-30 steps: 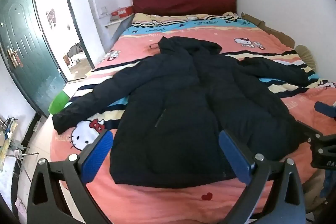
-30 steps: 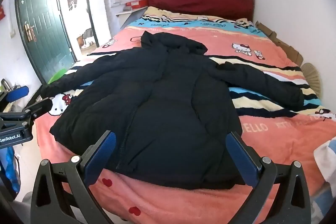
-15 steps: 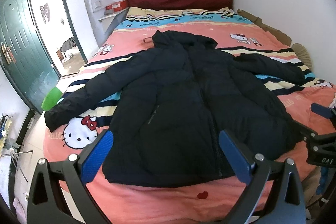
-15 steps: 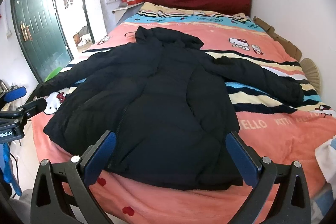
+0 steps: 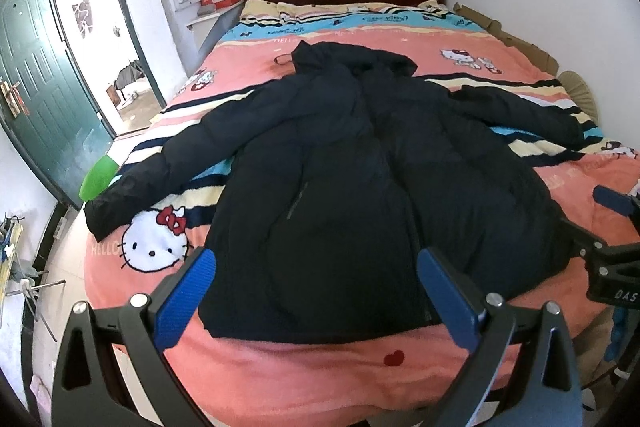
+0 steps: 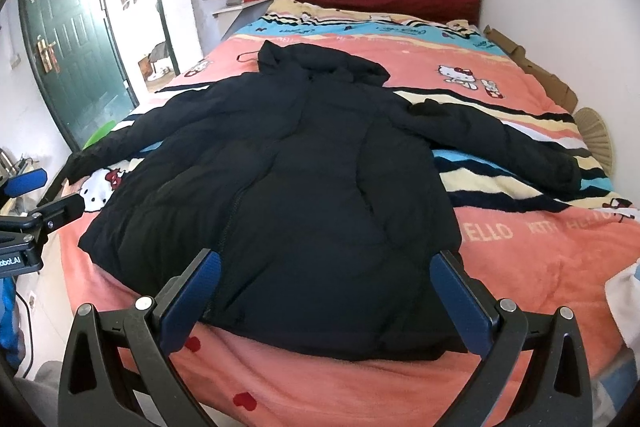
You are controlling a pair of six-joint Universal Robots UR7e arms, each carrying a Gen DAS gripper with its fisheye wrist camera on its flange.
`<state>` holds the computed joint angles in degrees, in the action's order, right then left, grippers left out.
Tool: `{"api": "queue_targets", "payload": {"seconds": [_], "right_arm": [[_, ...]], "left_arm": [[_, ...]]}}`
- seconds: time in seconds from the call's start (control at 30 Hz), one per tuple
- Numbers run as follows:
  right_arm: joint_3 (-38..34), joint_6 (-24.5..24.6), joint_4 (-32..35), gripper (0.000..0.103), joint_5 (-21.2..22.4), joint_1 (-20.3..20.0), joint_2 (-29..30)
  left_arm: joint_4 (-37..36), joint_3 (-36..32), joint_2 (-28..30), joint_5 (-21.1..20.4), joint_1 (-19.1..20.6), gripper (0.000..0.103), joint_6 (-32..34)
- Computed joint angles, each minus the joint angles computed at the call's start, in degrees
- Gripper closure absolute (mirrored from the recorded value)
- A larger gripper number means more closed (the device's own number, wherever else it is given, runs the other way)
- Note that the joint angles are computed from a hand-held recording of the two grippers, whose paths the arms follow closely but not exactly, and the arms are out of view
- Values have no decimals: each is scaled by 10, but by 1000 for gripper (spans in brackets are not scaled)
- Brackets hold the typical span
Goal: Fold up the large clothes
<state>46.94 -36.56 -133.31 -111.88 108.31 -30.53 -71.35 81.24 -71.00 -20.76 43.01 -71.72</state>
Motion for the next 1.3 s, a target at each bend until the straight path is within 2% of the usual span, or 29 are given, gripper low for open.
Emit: {"api": "queue_targets", "payload": {"seconds": [0.17,0.4,0.57,0.8,1.03,1.17,1.3], "right_arm": [[17,-6,-6,0,8,0,-9],[50,-13,-33,0,22,-1,-32],[62,-11,-44,0,25,-2,-41],[66,-12,-51,0,21,-2,-43],[51,-11,-38,0,11,-2,-32],[44,-13,-31,0,8,-2,-27],[41,-15,-31,0,7,-1,-25]], "left_arm": [[-9,8,-5,-12,-5,1,7],[14,7,-7,-15,-15,1,-22],[69,-3,-3,-3,-23,1,-68],[91,-3,-2,3,-25,1,-87],[87,4,-7,12,-19,1,-88],[26,28,-21,3,-17,1,-43],[18,36,-28,7,-22,1,-41]]}}
